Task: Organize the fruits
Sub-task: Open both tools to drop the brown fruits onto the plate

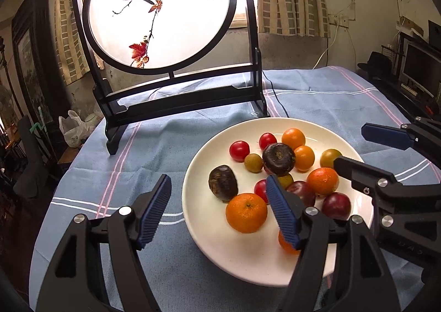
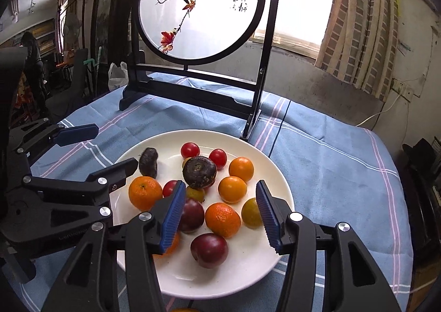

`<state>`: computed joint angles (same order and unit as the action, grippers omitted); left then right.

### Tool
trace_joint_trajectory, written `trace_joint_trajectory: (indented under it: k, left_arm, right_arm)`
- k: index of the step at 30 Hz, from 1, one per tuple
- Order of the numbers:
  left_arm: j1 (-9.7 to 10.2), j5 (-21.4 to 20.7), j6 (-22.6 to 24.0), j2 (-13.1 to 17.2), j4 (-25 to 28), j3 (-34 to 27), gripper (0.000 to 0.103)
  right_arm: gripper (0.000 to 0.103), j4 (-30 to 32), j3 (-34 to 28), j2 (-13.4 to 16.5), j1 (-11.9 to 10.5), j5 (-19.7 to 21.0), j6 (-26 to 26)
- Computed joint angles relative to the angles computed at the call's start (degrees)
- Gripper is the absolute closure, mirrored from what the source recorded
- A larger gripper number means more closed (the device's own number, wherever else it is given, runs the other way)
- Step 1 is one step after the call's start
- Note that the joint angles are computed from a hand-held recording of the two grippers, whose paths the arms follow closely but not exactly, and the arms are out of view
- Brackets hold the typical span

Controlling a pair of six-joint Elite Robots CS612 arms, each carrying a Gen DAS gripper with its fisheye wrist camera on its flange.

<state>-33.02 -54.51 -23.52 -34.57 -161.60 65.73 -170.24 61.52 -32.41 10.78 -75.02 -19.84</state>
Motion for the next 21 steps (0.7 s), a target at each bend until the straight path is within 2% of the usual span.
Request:
trace_joint_trajectory:
  k: [12,21]
  left_arm:
    - [-3.26,3.59,2.1,-4.52,-7.59,8.32,0.032]
    - [-5.56,5.6,2.23,-7.33,-10.41,12.91,0.032]
  right_arm:
    - [0.045,-8.16,15.98,-8.14,-2.01,3.31,-4.95]
    - [0.045,-9.96,22.52,-11.27,-3.34,3.44,-5.94]
